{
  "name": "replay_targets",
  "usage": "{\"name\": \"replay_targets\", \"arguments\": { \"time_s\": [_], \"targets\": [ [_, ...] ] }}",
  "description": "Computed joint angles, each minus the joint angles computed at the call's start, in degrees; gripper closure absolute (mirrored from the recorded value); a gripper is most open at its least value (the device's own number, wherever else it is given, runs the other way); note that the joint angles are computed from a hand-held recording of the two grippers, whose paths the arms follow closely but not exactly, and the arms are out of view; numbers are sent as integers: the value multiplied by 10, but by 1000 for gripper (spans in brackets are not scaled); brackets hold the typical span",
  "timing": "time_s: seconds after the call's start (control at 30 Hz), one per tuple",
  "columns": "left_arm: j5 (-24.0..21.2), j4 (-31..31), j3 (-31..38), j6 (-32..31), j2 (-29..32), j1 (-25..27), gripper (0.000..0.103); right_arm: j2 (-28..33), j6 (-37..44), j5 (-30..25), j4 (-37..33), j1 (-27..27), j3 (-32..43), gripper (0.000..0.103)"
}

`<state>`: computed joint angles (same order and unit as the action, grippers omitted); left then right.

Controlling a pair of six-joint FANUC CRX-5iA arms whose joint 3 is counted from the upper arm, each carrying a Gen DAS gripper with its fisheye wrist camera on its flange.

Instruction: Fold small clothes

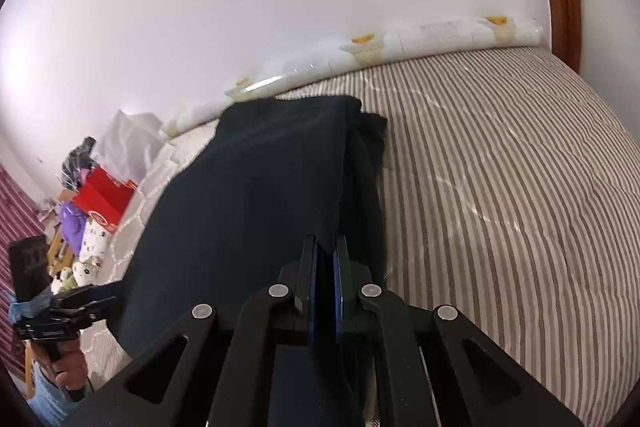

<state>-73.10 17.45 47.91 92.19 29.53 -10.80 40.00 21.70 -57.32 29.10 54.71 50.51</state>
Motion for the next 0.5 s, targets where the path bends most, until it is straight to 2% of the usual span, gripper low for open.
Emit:
{"name": "replay_targets", "arguments": {
  "time_s": [0.07,0.17,0.27,0.33,0.4,0.47,0.5],
  "targets": [
    [-2,-22,2,5,-6,-6,40,2,-15,-21,2,3,11,95],
    [16,-49,-23,-2,-31,-13,40,-20,-60,-32,36,17,-25,93],
    [36,-61,-57,-3,-54,-16,40,-59,-96,-13,59,32,-93,84],
    [43,-55,-76,5,-63,-14,40,-62,-104,-17,74,42,-107,83],
    [47,-51,-86,10,-68,-12,40,-50,-86,-52,70,47,-93,84],
    [48,-50,-95,12,-76,-11,40,-25,-85,-116,63,50,-58,84],
    [47,-54,-96,11,-79,-13,40,-35,-101,-110,59,51,-73,85]
  ]
}}
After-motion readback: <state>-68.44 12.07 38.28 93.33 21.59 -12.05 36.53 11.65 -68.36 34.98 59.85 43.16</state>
